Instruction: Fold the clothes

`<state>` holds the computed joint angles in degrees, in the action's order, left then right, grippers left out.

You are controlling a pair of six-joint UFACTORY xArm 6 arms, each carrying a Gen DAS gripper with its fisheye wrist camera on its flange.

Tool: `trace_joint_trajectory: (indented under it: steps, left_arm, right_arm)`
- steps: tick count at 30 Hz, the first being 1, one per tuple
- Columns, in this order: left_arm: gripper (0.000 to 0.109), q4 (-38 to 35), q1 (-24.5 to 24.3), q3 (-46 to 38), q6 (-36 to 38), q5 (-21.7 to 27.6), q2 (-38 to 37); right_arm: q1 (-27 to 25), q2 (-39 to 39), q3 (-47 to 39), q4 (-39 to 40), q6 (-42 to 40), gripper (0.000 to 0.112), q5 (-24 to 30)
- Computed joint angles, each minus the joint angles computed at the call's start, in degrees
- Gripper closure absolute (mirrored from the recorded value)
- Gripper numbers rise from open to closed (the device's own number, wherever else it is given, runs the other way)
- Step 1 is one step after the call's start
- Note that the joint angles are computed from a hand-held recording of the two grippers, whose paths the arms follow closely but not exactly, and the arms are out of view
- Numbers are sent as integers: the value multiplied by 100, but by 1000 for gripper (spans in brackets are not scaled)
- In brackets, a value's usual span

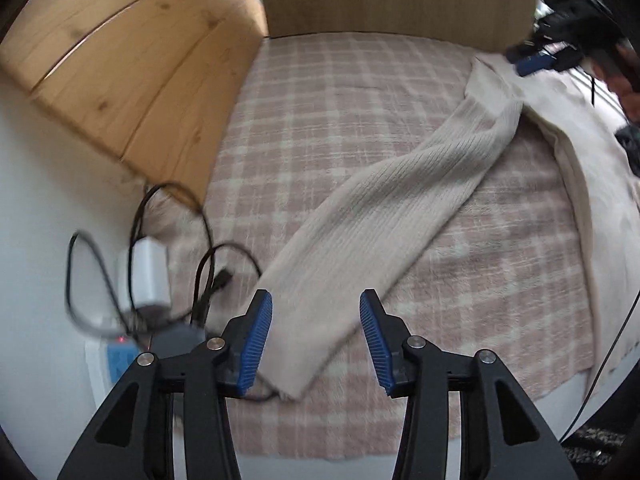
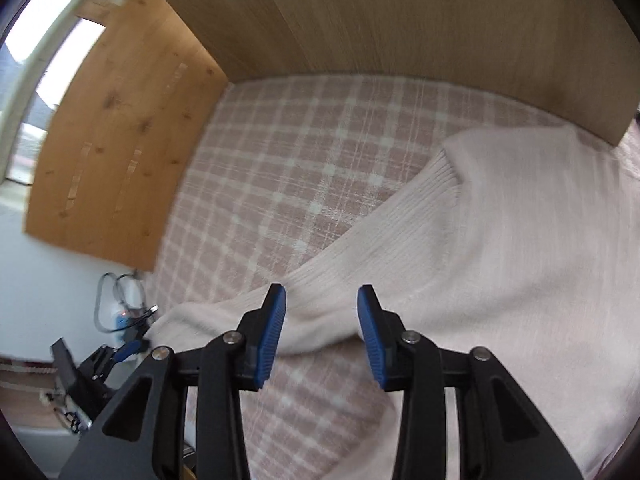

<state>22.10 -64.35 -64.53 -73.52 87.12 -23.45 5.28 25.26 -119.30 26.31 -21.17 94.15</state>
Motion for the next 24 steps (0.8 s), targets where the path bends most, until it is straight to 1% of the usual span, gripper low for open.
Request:
trace_joint_trajectory:
  steps: [3, 6, 7, 8, 9, 11, 12, 13, 14, 15, 16, 17, 18, 19, 21, 24]
  left_arm:
    - [65, -103, 284, 208, 459, -397, -91]
    - [65, -193, 488, 401, 783, -652, -221]
    - [64, -239, 545, 454, 904, -722, -254]
    - [64, -287, 596, 500, 1036, -784, -276]
    - [64, -346, 647, 541, 1178, -839, -285]
    - [63, -504, 745, 625, 1433, -948, -286]
    - [63, -580, 781, 675, 1526, -1011, -289]
    - [63, -626, 801, 731, 1578, -1089, -307]
    - [63, -621, 801, 786, 1577, -1174, -346]
    - [64, -630, 804, 820, 1571, -1236, -382]
    - [66, -657, 806, 830, 1571, -1264, -401]
    - [70, -677, 797, 839, 1573, -1288, -419]
    - [87, -707, 784, 855, 1575, -1340, -446]
    - [101, -698, 743, 838, 1547, -1347, -455]
    - [101, -484, 530, 633, 1359, -1108, -382]
    - [102, -193, 86, 264, 830, -1068, -375]
  right_arm:
    - [457, 272, -61, -430, 543, 75, -149]
    - [818, 426, -12, -1024, 950, 75, -287]
    - [912, 407, 95, -1211, 978, 75, -358]
    - [987, 213, 386, -1323, 870, 75, -668]
    - [1084, 138, 498, -1522, 734, 74, -738]
    - [1221, -128, 914, -1804, 341, 75, -1045]
    - [1247, -254, 1114, -1873, 224, 80, -1201]
    - [1244, -320, 1217, -1909, 183, 94, -1284]
    - [1201, -310, 1197, -1864, 191, 102, -1256]
    - [1103, -212, 1035, -1666, 233, 107, -1084]
    - [968, -129, 897, -1395, 292, 107, -961]
    - [843, -103, 839, -1133, 312, 108, -932]
    - [738, -75, 765, -956, 345, 108, -892]
    - [625, -45, 677, -748, 382, 108, -830]
    - [388, -1, 483, -285, 409, 108, -695]
    - [98, 90, 66, 140, 342, 108, -378]
